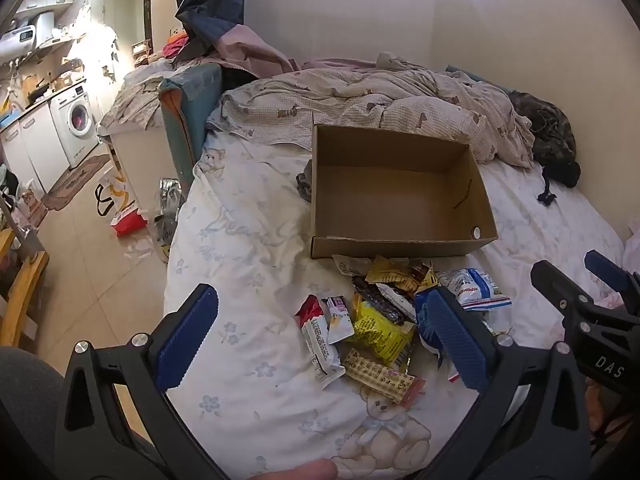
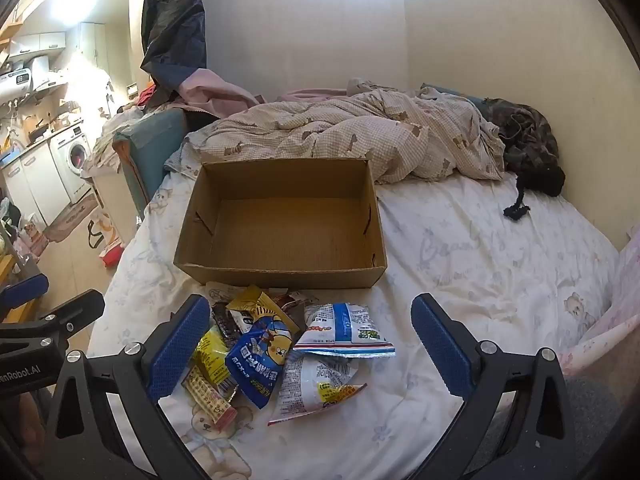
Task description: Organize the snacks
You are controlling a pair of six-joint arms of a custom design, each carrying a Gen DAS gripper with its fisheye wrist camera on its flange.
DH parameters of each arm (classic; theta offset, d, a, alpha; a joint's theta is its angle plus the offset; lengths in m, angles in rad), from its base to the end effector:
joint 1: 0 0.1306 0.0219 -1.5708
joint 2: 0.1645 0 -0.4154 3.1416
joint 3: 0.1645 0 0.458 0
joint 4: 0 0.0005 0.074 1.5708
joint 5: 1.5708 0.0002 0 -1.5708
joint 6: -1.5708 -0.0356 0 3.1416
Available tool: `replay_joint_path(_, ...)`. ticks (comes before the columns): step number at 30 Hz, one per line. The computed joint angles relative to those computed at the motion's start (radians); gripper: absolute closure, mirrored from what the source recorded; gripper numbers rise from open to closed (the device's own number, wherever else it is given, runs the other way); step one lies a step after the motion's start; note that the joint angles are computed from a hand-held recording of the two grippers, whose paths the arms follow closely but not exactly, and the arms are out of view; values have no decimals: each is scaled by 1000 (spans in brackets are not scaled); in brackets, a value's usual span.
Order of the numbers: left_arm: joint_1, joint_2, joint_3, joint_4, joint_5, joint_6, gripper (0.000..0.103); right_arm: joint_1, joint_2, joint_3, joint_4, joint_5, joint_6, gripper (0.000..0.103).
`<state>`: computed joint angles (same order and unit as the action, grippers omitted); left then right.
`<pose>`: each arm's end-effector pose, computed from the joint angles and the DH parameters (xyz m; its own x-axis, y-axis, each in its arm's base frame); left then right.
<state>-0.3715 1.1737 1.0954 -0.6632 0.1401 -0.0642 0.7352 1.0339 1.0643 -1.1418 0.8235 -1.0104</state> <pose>0.4296 -0.1732 0.4251 -0.5988 0.3015 -0.7420 0.4949 0.8677 -0.0468 0.2937 0.2297 0.4433 -0.5352 0.2922 -0.7926 0.4491 0.8931 0.0261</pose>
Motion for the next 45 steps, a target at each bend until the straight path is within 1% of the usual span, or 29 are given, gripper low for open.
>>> replay_joint_path(19, -9, -6, -11, 14, -6, 3, 0, 1, -4, -4, 3, -5, 1, 0)
replay_joint_path(45, -2, -5, -5, 10, 4, 4, 0, 1, 1, -2, 4, -7, 0, 0)
